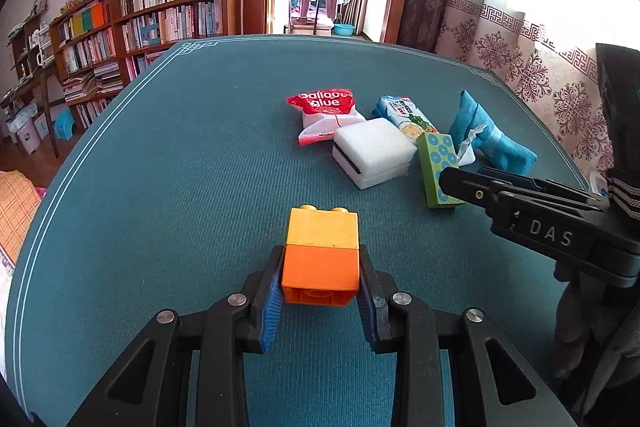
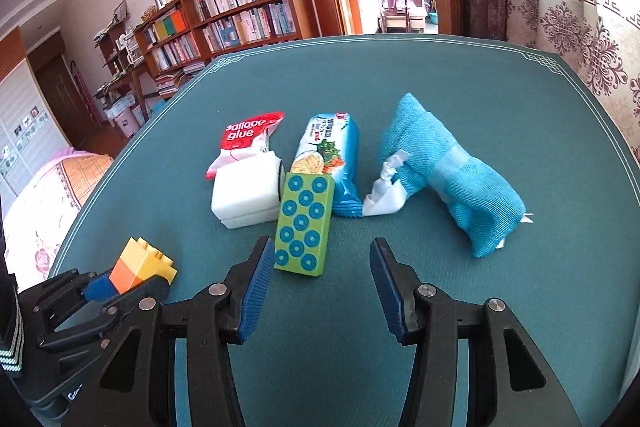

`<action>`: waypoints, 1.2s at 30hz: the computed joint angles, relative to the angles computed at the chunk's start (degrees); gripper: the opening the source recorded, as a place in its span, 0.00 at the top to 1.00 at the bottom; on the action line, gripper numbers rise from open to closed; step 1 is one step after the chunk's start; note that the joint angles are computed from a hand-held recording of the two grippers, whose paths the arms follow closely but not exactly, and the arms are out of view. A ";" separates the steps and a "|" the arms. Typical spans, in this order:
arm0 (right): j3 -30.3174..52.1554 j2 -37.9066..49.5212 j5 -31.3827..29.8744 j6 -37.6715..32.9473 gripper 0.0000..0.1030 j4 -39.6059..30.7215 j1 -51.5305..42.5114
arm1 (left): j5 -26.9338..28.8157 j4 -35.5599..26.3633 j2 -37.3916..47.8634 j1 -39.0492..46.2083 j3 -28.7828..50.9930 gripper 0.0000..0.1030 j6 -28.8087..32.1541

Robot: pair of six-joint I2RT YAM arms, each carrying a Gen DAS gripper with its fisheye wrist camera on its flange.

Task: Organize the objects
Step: 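Grasp the orange toy block with the left gripper while the right gripper grasps the green dotted block, then carry both blocks to the clear bowl and release them inside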

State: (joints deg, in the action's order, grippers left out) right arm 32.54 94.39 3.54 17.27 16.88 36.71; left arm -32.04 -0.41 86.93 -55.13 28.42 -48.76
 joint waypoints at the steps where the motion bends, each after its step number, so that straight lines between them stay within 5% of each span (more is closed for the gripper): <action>1: 1.06 1.21 0.81 -0.10 0.50 -0.06 0.61 | 0.07 0.22 -0.26 -0.10 -0.30 0.66 0.00; 8: 5.81 7.30 5.04 -0.04 0.51 -0.91 3.35 | 1.11 1.18 -1.21 0.44 -1.20 0.67 0.14; 13: 4.86 6.82 6.67 0.26 0.68 -0.36 4.28 | 1.83 1.72 -1.25 0.78 -1.59 0.67 0.26; 36: -16.76 -14.29 2.77 4.45 0.71 3.09 1.40 | 1.46 0.15 1.27 -2.69 0.70 0.66 -0.88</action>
